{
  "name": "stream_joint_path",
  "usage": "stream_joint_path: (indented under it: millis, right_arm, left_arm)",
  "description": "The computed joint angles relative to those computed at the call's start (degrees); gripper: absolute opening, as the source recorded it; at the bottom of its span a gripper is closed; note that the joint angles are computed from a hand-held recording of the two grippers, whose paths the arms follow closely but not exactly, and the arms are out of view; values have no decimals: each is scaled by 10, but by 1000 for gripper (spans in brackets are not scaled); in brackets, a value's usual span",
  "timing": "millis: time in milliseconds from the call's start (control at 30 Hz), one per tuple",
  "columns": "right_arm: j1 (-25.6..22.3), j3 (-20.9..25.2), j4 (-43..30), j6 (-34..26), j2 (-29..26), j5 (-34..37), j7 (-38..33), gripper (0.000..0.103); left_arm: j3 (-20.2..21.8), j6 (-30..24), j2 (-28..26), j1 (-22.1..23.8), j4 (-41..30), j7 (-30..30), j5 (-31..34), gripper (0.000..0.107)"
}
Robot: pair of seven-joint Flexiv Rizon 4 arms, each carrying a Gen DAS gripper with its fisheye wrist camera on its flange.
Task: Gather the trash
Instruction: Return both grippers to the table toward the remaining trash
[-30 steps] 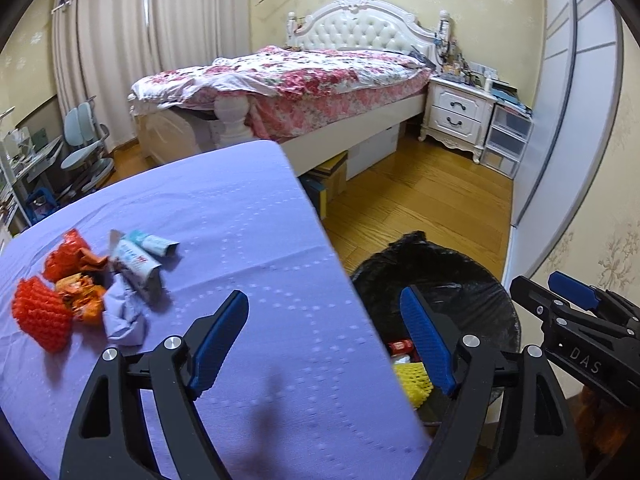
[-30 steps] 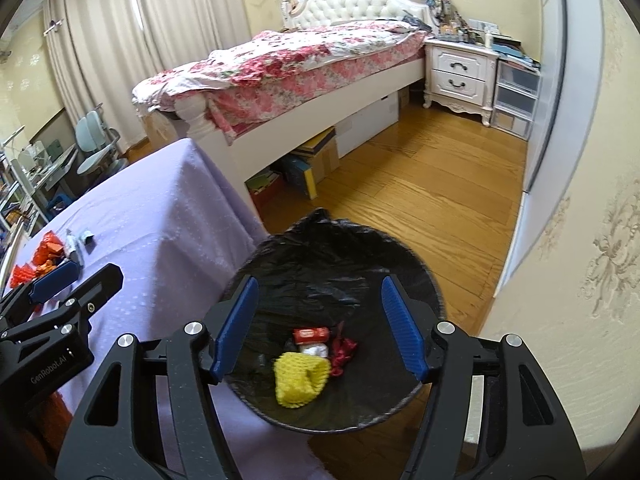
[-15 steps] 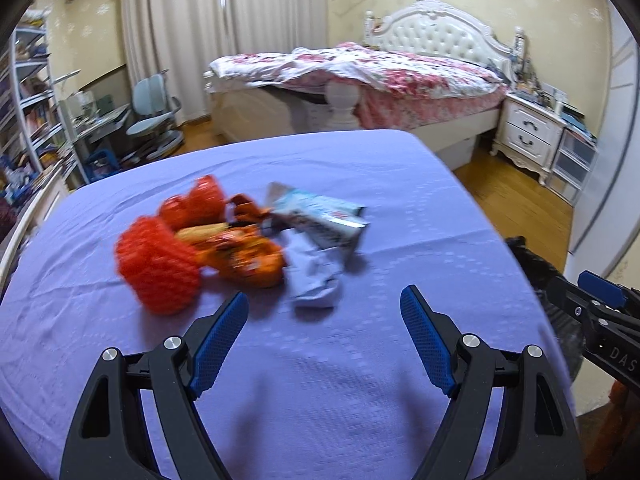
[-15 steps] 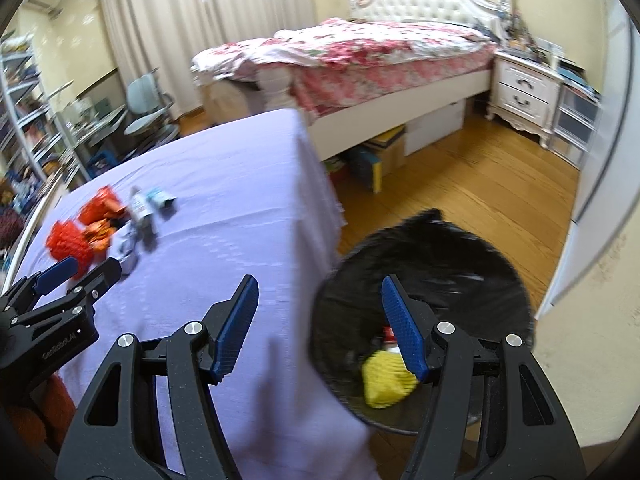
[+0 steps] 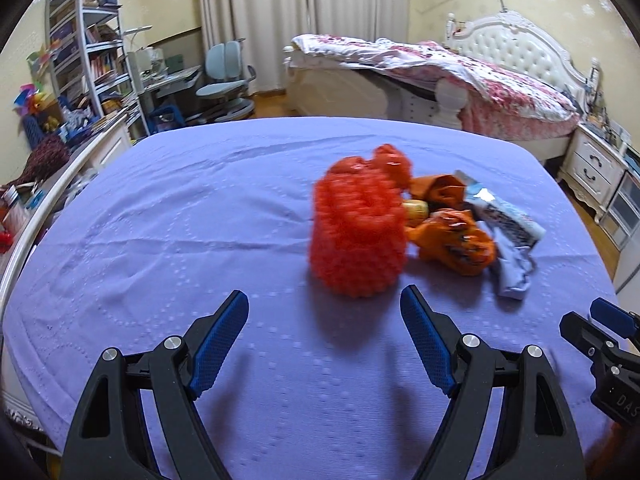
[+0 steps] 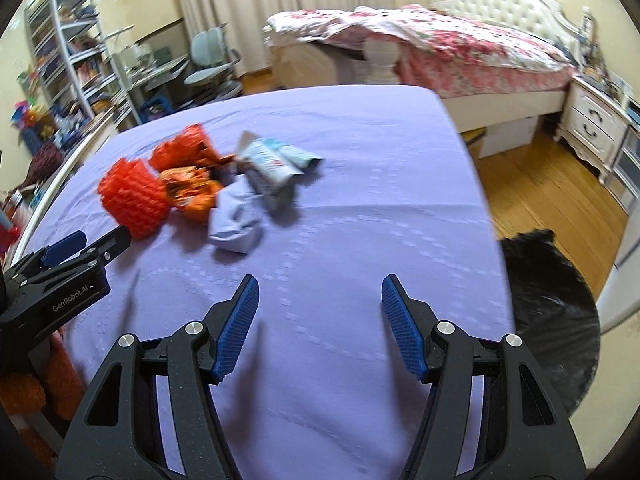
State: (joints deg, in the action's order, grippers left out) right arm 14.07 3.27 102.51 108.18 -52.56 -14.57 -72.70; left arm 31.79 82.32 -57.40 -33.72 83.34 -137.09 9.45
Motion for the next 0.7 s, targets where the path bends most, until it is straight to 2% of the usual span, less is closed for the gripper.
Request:
stream_joint_path:
  millis: [200, 367, 500, 567, 700]
  right_arm:
    - [4, 23, -32, -30, -12, -20, -1, 60]
    - [16, 24, -64, -56, -24, -25, 3, 46]
    - [36, 8, -81, -68, -29, -20, 8, 43]
    - [42, 3, -89, -74, -33, -17, 11, 36]
    - [44, 1, -92, -75, -34, -16, 10, 36]
  left_arm:
    - [-6, 10, 8, 12, 17, 4, -5, 78]
    - [-8, 24, 11, 15, 29, 12, -13, 78]
    - [-13, 36, 11, 21, 34, 27, -26, 78]
    - [-13, 40, 9, 20, 34, 38, -33, 78]
    - [-15, 50, 5, 20, 34, 61, -46, 78]
